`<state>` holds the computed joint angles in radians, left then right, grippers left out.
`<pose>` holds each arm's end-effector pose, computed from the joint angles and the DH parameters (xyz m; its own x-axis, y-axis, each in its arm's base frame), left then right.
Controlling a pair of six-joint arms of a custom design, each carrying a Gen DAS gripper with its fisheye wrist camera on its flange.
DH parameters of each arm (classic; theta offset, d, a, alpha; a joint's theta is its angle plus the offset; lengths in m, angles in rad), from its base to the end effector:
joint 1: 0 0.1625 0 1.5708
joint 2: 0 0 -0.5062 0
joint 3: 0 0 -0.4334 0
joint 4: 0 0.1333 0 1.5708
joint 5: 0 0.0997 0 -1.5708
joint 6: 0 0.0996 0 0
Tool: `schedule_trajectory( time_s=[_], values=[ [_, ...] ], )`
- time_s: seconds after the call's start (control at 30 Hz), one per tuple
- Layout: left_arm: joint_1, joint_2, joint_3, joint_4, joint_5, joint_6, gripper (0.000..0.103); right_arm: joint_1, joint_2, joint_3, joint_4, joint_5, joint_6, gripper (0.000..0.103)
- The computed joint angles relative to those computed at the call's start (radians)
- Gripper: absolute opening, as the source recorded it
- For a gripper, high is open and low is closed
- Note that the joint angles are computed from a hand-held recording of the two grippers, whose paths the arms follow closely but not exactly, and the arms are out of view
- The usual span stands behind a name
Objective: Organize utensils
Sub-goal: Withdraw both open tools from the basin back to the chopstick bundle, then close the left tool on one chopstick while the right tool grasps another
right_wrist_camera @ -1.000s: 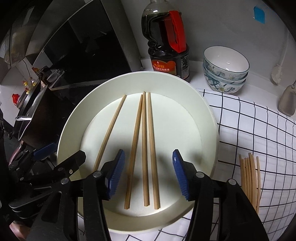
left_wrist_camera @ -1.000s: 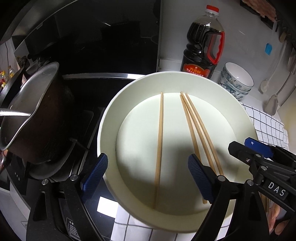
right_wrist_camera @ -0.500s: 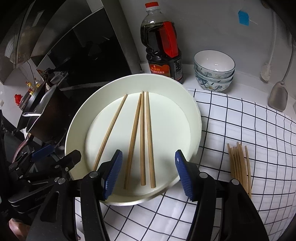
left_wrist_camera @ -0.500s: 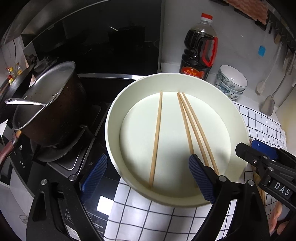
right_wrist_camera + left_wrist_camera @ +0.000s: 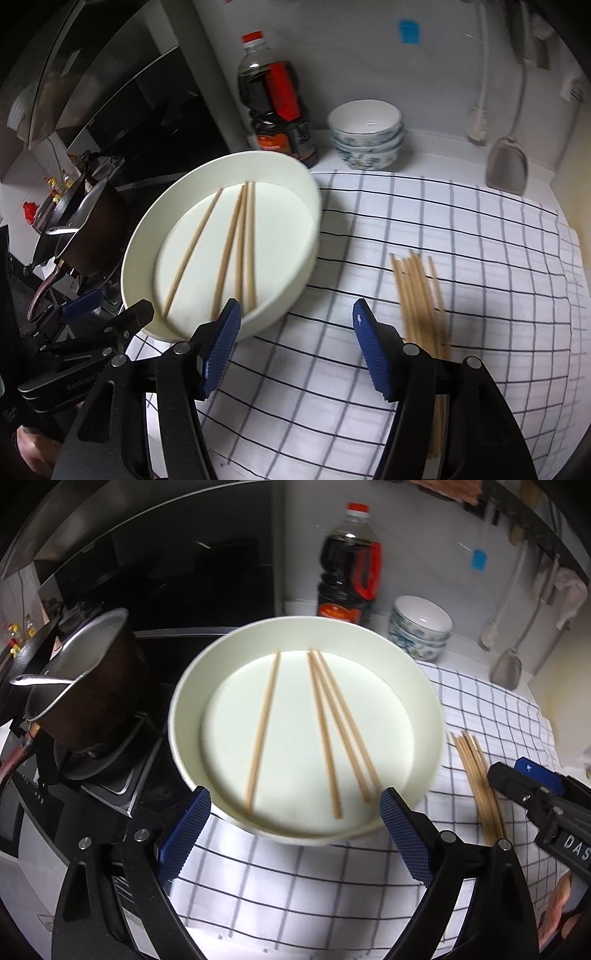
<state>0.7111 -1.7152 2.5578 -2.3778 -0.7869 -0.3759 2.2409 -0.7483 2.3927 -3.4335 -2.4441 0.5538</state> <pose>-0.1040 -0.3584 0.2659 -0.6902 0.2749 -0.6694 0.5416 0.8097 -0.2259 0.3243 -0.3175 0.0338 -0.8347 0.1738 0.5225 -0.1967 0.7922 -0.5777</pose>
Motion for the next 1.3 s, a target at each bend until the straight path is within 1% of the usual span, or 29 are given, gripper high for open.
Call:
schedule_trajectory(
  time_s=[0.17, 0.33, 0.4, 0.53, 0.6, 0.67, 0.8, 0.87, 1.1, 1.3],
  values=[
    [-0.056, 0.016, 0.022, 0.015, -0.038, -0.044, 0.094, 0.008, -0.044, 0.086, -0.029, -0.033, 0.084, 0.060],
    [-0.112, 0.048, 0.049, -0.010, -0.085, -0.057, 0.095, 0.013, -0.074, 0.169, -0.054, -0.088, 0.158, 0.062],
    [-0.132, 0.062, 0.061, -0.026, -0.101, -0.062, 0.095, 0.007, -0.094, 0.207, -0.053, -0.108, 0.197, 0.062],
    [-0.165, 0.105, 0.085, -0.082, -0.146, -0.079, 0.095, -0.008, -0.116, 0.266, -0.040, -0.135, 0.247, 0.062],
    [-0.182, 0.127, 0.097, -0.109, -0.161, -0.087, 0.095, -0.021, -0.114, 0.292, -0.054, -0.138, 0.251, 0.062],
    [-0.203, 0.151, 0.112, -0.139, -0.174, -0.101, 0.095, -0.041, -0.097, 0.321, -0.111, -0.128, 0.219, 0.062],
    [-0.231, 0.209, 0.138, -0.210, -0.192, -0.133, 0.095, -0.078, -0.038, 0.352, -0.238, -0.111, 0.123, 0.062],
    [-0.229, 0.242, 0.143, -0.238, -0.201, -0.136, 0.095, -0.108, -0.001, 0.364, -0.314, -0.092, 0.060, 0.062],
    [-0.247, 0.346, 0.172, -0.323, -0.179, -0.184, 0.095, -0.212, 0.143, 0.385, -0.617, -0.031, -0.167, 0.062],
    [-0.250, 0.427, 0.190, -0.385, -0.157, -0.225, 0.095, -0.273, 0.211, 0.376, -0.723, -0.010, -0.297, 0.062]
  ],
)
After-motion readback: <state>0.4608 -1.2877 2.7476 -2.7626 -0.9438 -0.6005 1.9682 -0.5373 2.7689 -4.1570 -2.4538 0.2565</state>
